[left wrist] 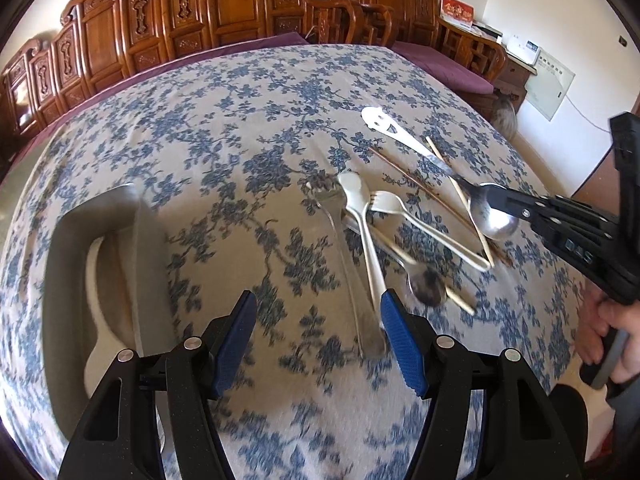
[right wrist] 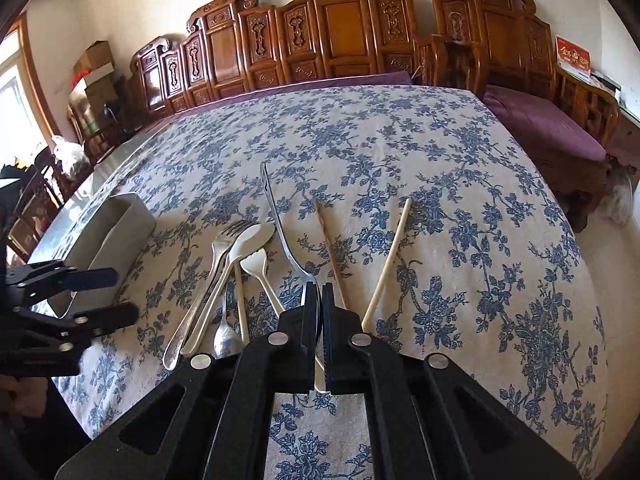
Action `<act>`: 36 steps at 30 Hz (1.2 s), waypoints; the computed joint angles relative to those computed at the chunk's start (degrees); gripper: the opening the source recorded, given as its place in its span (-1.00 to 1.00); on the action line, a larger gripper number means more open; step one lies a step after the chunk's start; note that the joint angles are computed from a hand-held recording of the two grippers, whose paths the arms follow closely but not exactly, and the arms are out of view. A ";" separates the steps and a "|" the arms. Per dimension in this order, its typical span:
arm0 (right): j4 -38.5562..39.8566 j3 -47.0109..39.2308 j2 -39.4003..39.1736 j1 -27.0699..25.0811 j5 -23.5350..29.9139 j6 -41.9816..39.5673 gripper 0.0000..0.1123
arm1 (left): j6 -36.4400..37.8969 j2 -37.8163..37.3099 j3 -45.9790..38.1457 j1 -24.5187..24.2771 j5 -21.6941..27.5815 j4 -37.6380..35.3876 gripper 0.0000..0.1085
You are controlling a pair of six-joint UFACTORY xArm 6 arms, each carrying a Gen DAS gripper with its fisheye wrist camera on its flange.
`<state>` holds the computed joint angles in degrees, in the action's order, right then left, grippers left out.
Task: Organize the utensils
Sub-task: 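Grasp a metal fork with the left tool while the right tool lifts the metal spoon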
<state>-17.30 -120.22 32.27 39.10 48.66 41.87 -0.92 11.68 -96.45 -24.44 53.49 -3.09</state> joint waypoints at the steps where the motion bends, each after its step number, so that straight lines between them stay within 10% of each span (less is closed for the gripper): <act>1: -0.15 0.03 -0.04 -0.03 0.09 0.08 -0.93 | -0.11 1.45 -1.45 -0.11 0.29 -0.07 0.07; 22: 1.26 -1.47 1.13 0.26 0.90 -0.22 -0.93 | -0.90 14.20 -13.68 -0.60 1.63 -1.36 -0.86; 36: 0.12 -6.70 2.52 2.63 4.58 -0.18 -0.93 | -0.33 4.62 -3.77 0.73 -0.53 -0.20 -0.89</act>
